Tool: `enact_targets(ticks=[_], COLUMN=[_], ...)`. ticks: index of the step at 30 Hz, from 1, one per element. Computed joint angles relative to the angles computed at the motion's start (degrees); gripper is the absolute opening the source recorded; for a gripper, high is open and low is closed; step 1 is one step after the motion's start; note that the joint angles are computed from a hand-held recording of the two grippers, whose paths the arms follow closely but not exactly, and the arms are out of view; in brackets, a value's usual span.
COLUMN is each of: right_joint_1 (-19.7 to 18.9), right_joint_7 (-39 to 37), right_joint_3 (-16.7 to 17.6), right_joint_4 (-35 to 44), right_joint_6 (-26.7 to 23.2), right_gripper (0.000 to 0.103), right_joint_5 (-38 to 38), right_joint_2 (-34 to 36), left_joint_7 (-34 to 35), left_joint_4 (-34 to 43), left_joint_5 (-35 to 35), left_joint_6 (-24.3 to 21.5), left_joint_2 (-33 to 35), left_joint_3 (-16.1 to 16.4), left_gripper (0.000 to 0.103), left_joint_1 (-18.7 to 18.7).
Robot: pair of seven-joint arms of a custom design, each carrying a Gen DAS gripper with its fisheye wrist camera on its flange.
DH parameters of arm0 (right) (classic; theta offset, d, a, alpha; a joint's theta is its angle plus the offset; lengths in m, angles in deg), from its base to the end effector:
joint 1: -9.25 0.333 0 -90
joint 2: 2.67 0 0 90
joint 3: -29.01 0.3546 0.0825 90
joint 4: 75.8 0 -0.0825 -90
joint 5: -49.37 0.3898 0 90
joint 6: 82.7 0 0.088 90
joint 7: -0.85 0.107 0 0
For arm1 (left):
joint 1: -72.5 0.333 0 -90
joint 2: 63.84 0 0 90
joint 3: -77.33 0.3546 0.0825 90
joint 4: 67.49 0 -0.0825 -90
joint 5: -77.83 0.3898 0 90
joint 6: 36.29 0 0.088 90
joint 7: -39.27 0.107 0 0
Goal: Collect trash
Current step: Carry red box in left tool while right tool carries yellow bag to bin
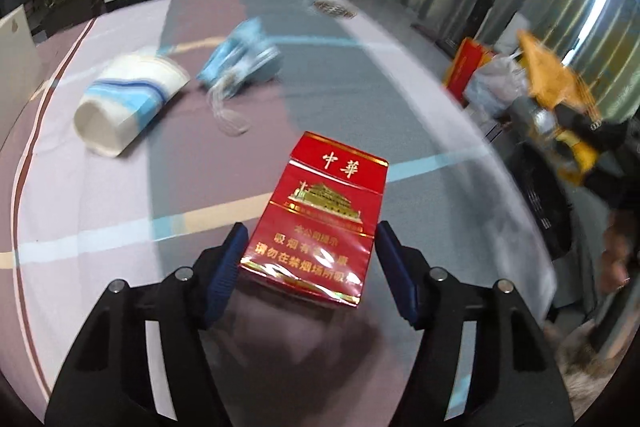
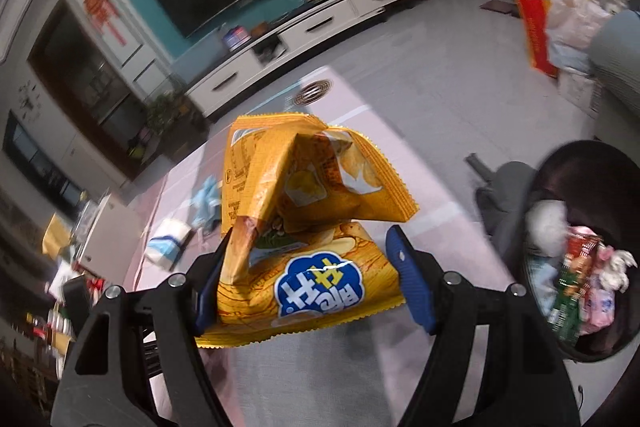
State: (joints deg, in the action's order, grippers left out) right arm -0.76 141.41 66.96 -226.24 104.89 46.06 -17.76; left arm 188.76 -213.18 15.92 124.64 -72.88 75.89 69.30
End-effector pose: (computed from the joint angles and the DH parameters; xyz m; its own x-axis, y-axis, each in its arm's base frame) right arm 0.4034 0.2340 0.4540 -0.0806 -0.8928 -0.4432 -0.6912 0.3704 -0.6205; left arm 0.4609 0.0052 0.3906 -0.2231 -0.9435 0.2452 -0.8294 0.0516 -0.5562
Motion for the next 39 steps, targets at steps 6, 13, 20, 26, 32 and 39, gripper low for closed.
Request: enact_targets(ticks=[6, 13, 20, 26, 32, 39], right_joint_1=[-1.1, -3.8, -7.4, -8.8, -8.2, -6.2], right_joint_7=[2.8, 7.8, 13.9, 18.5, 22.7, 25.4], right_joint_3=[-2.8, -5.9, -6.1, -7.3, -9.7, -13.1], right_joint_4=[-7.6, -14.5, -17.5, -19.4, -20.9, -20.9], right_joint_6=[1.1, -3.3, -8.8, -15.2, -18.6, -19.1], right_gripper=[0.073, 0.073, 0.073, 0.073, 0.073, 0.073], right_joint_5=[3.2, 4.2, 0.7, -2.7, -5.8, -10.3], right_joint_2=[-9.9, -19.4, -23.6, -26.5, -27.8, -26.3], left_joint_7=[3.7, 5.1, 1.4, -2.7, -6.5, -11.0], left_joint_4=[-1.4, 2.3, 7.3, 11.2, 13.6, 15.5], left_joint_5=[-9.1, -13.6, -12.0, -8.5, -4.0, -0.1], left_joint_6=[5.7, 5.4, 4.4, 4.0, 3.5, 3.9], left_joint_2=[-5.3, -3.9, 1.8, 7.4, 11.5, 14.5], left_joint_3=[-2.9, -6.2, -10.3, -12.7, -14.9, -17.1], left_gripper=[0.066, 0.066, 0.066, 0.066, 0.066, 0.066], left_joint_1=[-7.4, -14.7, -17.6, -17.8, -17.1, -16.3])
